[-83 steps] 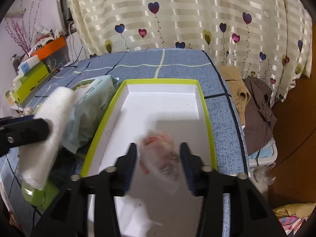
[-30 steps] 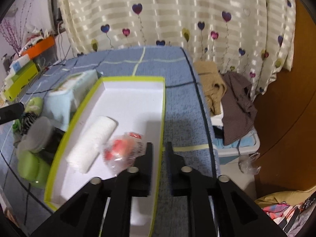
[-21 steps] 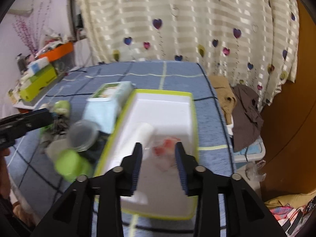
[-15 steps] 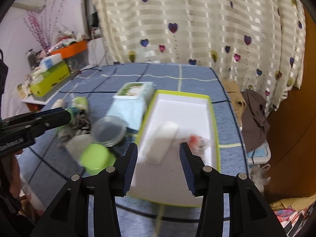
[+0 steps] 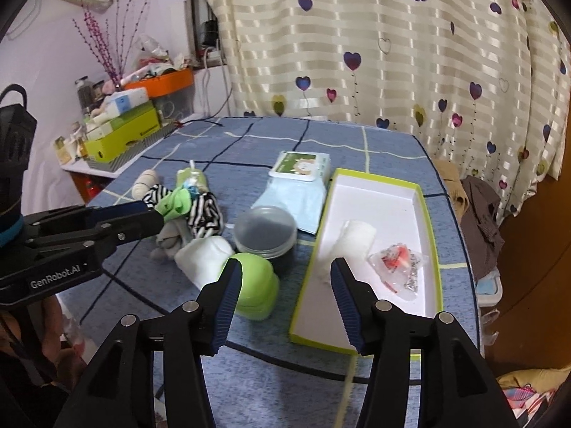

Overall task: Organize soft objects
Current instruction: 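Move both tools back toward the pile of soft items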

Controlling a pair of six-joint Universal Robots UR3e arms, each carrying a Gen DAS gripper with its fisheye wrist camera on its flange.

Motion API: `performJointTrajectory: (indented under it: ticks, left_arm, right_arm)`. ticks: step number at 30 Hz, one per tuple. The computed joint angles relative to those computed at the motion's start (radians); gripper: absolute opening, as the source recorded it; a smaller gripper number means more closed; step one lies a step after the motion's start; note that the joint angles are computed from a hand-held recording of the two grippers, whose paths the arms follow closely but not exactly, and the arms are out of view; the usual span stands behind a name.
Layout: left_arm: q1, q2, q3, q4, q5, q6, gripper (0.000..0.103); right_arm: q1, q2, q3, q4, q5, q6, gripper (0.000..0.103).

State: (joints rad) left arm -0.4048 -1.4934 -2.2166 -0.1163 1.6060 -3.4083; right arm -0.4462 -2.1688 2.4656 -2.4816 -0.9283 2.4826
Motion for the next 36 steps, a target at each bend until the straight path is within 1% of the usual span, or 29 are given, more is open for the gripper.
performJointTrajectory:
  ticks: [8, 16, 19, 21, 23, 25, 27, 29, 36]
  left_arm:
    - [0.021, 0.03, -0.028, -0.009, -0.005, -0.004, 0.032]
    - [0.066, 0.056, -0.05, -0.015, -0.077, 0.01, 0.032]
    - [0.077, 0.062, -0.055, -0.021, -0.076, 0.01, 0.032]
    - [0.101, 0.074, -0.068, -0.025, -0.103, 0.011, 0.032]
    - [0.112, 0.08, -0.074, -0.03, -0.106, 0.01, 0.032]
    - [0.145, 0.099, -0.095, -0.032, -0.142, 0.014, 0.032]
    - [0.166, 0.114, -0.109, -0.038, -0.148, 0.017, 0.032]
    - [0.204, 0.135, -0.133, -0.041, -0.182, 0.026, 0.032]
    - [0.296, 0.18, -0.194, -0.049, -0.245, 0.048, 0.032]
  right_arm:
    - [0.069, 0.032, -0.015, -0.036, -0.024, 0.029, 0.052]
    - [0.123, 0.07, -0.032, -0.077, -0.037, 0.05, 0.052]
    - [0.142, 0.097, -0.041, -0.099, -0.046, 0.063, 0.052]
    - [0.159, 0.118, -0.047, -0.117, -0.054, 0.072, 0.052]
    - [0.171, 0.135, -0.052, -0.129, -0.062, 0.079, 0.052]
    - [0.191, 0.158, -0.06, -0.145, -0.072, 0.09, 0.052]
    - [0.214, 0.181, -0.07, -0.163, -0.084, 0.101, 0.052]
    - [0.23, 0.201, -0.079, -0.176, -0.088, 0.109, 0.052]
    - [0.296, 0.279, -0.115, -0.222, -0.116, 0.136, 0.052]
